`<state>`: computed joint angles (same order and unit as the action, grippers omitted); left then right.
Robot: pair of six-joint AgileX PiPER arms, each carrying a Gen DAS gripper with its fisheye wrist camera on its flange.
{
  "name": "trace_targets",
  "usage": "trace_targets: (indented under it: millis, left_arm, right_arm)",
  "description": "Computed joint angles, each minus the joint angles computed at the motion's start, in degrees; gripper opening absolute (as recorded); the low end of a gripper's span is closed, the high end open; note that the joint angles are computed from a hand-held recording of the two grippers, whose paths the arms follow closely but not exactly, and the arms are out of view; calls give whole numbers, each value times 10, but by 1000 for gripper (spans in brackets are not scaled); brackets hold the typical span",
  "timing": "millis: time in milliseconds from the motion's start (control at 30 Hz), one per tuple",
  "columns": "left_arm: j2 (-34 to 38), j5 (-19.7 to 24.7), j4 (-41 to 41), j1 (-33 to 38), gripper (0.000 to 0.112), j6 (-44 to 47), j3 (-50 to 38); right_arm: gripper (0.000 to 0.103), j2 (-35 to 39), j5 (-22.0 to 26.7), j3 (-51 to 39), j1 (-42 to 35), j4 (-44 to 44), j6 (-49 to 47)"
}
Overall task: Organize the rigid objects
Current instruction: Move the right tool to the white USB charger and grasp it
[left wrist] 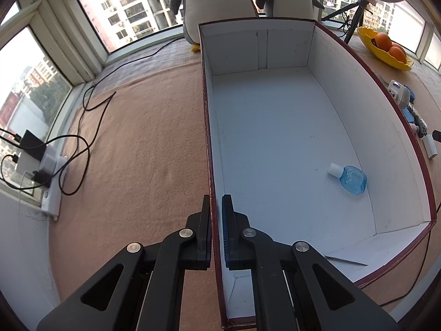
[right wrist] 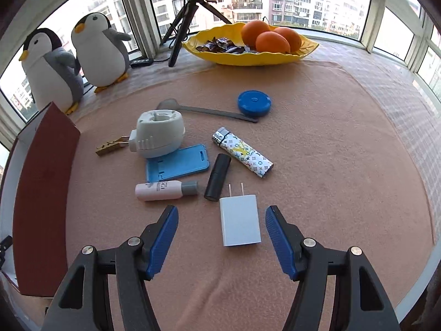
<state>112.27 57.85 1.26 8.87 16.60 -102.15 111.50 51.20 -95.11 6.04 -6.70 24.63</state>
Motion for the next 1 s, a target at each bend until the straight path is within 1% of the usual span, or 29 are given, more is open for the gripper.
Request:
trace_targets:
  millis: [200, 433, 467, 533, 567, 600, 867, 1000]
  left_arm:
    - [6, 8, -7, 2, 5, 18, -10]
    - [9, 13, -15, 7, 5, 29, -16]
    - [9, 13, -16, 7, 5, 30, -16]
    - [9, 12, -16, 7, 5, 28, -15]
    - [9, 12, -17, 8, 5, 27, -15]
    - [8, 10, -18, 8, 5, 26, -13]
    - [4, 1, -19, 9, 5, 18, -3]
    - [2, -4, -20, 10, 5, 11, 1]
  right_arm:
    - [62, 37, 21, -34, -3, 3, 0]
    - [61, 73, 51, -71, 6, -14, 2]
    - [60, 76, 54, -74, 6, -17, 1]
    - [44, 83, 64, -80, 6, -19, -3]
    - [40, 84, 66, -80, 6, -22, -3]
    - [32, 84, 67, -79, 6, -23, -6]
    - [32, 64, 50, -57, 4, -24, -6]
    - [32, 44, 47, -66, 19, -23, -14]
